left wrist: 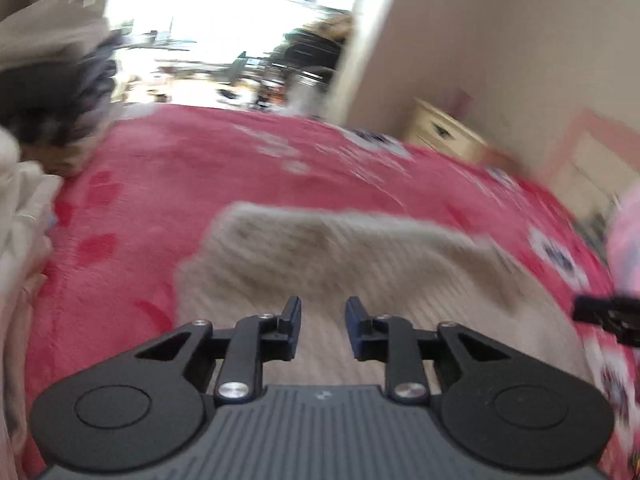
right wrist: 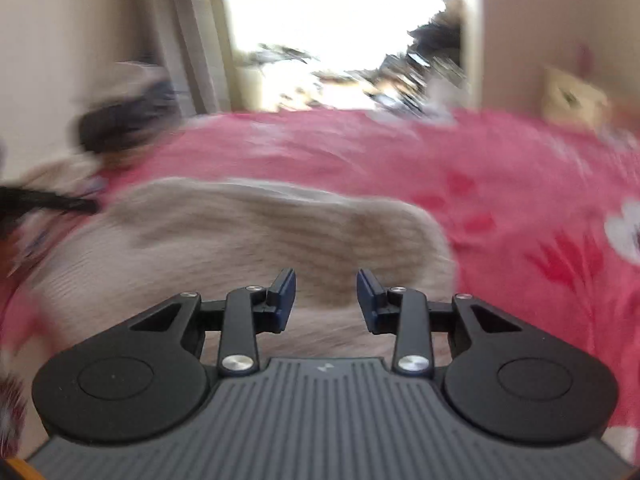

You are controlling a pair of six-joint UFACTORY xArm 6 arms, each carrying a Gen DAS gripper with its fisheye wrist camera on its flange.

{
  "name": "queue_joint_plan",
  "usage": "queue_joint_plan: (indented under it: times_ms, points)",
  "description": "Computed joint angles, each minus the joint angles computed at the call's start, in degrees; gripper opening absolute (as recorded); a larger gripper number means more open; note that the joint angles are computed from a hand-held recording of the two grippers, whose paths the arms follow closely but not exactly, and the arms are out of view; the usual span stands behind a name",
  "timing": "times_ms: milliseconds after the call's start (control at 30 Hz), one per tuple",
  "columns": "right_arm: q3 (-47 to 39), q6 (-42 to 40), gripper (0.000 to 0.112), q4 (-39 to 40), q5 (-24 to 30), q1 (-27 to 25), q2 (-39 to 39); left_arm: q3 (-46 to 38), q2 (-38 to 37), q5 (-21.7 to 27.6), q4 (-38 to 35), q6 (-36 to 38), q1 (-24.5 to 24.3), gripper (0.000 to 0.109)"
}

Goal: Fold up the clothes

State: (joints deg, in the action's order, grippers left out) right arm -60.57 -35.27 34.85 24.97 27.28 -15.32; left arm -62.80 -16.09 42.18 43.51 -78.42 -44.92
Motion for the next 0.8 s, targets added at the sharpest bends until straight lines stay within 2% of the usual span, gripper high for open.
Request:
queue_joint_plan:
  times_ms: [33,133,167,200,267,300,400,467,533,567,633,700,767,800]
  points:
    - [2.6,-0.27,0.032,-1.24,0.22,0.95,-2.78,-0.43,1.02,1.36,-0.54,0.81,-1.43,0.028]
    - [9.02,6.75,0.032,-10.38,2.72,1.46,-4.28,3.6,1.81,0.28,-0.3,-2.46,-1.93,0.028]
    - [10.81,7.81,0.032,-9.66,0.53,1.62,-4.69,4.04,1.25,0.07,0.85,-4.97,-1.83,0.027]
    - [10.22,9.58,0.032,-9.8,0.74,1.38,-4.55,2.2,1.5,2.27,-0.03,-5.07,-2.36,0.024]
    - [6.94,16.39,0.029,-15.66,3.28,1.35,-4.4,0.27,1.25,4.72,2.22,-5.63,-4.72,0.025]
    - [6.52,17.18,0.029,-16.77,2.67,2.29,-5.51,-0.3,1.16,4.35,3.18,-3.87,-5.83,0.028]
    - [7.32,11.78,0.029,-13.16,0.91,7.33,-8.7,-1.99,2.96,4.15,2.58,2.52,-8.98,0.032]
    - [7.99,10.25,0.028,-13.54,1.58,9.87,-8.32,-0.65,4.41,3.89,4.28,0.96,-9.6,0.032]
    - [10.49,14.31,0.028,-18.26,1.28,11.31,-6.07,0.72,4.77,2.53,5.68,-1.79,-9.31,0.032]
    - [12.57,14.26,0.028,-17.65,-1.03,11.22,-6.32,0.41,4.07,2.88,4.16,-2.31,-8.98,0.031]
    - [11.46,12.28,0.028,-13.14,0.37,10.07,-7.21,-0.24,2.65,3.77,1.34,-3.47,-8.39,0.03]
    - [11.53,15.09,0.027,-13.49,0.56,8.53,-9.88,1.31,-0.74,6.73,2.94,-6.25,-9.25,0.032]
    - [12.91,20.71,0.027,-18.94,-1.3,6.08,-11.65,3.67,-3.65,10.27,3.06,-10.1,-8.91,0.035]
    - [13.84,26.03,0.028,-24.59,-1.8,3.72,-11.46,6.76,-5.73,9.58,2.45,-13.41,-7.63,0.029]
